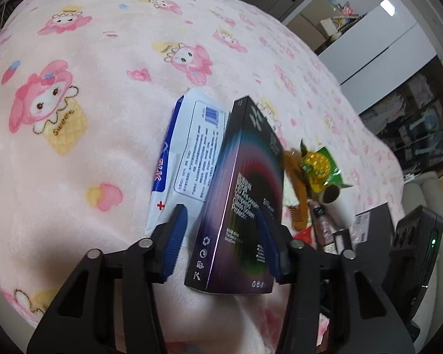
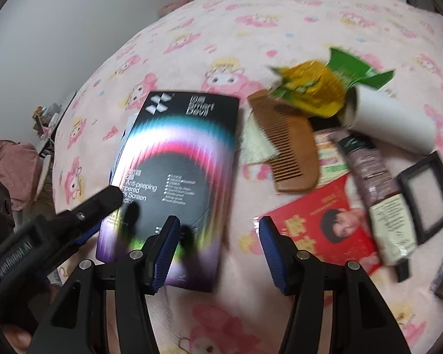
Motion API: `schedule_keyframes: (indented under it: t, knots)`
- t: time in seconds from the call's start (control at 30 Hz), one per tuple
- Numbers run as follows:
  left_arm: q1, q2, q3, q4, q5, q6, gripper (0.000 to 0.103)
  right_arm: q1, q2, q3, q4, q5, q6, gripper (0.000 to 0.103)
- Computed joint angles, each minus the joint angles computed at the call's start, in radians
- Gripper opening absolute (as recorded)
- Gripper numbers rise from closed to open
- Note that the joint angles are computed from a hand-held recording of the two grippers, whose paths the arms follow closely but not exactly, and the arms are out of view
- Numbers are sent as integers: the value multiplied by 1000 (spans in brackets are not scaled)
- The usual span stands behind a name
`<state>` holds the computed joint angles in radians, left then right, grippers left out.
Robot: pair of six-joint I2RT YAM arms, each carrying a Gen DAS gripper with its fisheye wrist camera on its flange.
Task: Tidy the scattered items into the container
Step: 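Grasp the black Smart Devil box with the right gripper, then lift and carry the Smart Devil box with the right gripper to the shoebox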
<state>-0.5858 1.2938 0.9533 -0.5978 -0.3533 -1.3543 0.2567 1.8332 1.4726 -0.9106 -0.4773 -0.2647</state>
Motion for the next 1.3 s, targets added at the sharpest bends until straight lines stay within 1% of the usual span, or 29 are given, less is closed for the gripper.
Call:
schedule_keyframes:
  t: [0.03,0.07,0.13,0.2,0.23,0.37,0.47,0.5,0.53,0.57,0.6,0.67,0.7,0.77,0.87,0.97,1.0,1.07,1.13,1.2,1.3]
  knots:
    - [4,15,12,-6,13,11,41,6,9,1,-4,-9,-6,51]
    - [5,27,21,-15,23,16,40,10,14,-7,4,-30,-18,51]
    - [5,32,26,-28,25,18,38,19,19,-12,14,-21,-16,51]
    - [0,28,25,-28,23,20,38,11,39,11,-11,-53,-8,40]
    - [-3,27,25,-29,22,21,37,6,44,20,-24,-71,-8,39]
    - [-51,24,46,-60,-4,24,37,-11,8,-3,-35,-72,-36,36]
    - [-105,27,53,-48,11,39,38,-48,-54,-39,-53,-83,-61,36]
    - [-123,29,56,-44,16,45,39,-64,-86,-57,-54,-82,-72,36]
    - [-139,31,58,-38,23,52,42,-83,-116,-73,-56,-86,-83,36]
    - [-148,34,56,-16,56,76,45,-112,-145,-86,-73,-93,-99,36]
    - [-156,38,53,7,88,98,45,-141,-166,-98,-90,-93,-108,36]
    - [-155,44,43,52,134,115,43,-193,-212,-141,-88,-83,-115,34]
    - [-155,57,58,37,131,114,43,-212,-224,-157,-88,-81,-120,34]
    - [-153,77,90,-2,108,104,42,-241,-219,-170,-88,-92,-123,34]
    - [-152,81,98,-18,109,103,42,-261,-185,-162,-100,-106,-124,35]
    - [-140,80,87,-4,139,114,45,-258,-137,-148,-107,-124,-118,38]
    - [-133,80,82,4,154,119,44,-262,-112,-143,-119,-146,-115,39]
    - [-140,101,95,-2,149,129,44,-268,-61,-129,-144,-191,-112,41]
    - [-162,115,113,-22,128,139,43,-271,-77,-132,-149,-190,-114,40]
    - [-180,109,110,-15,118,135,44,-278,-99,-134,-163,-189,-132,39]
    - [-213,75,69,47,134,94,44,-313,-143,-134,-216,-188,-194,38]
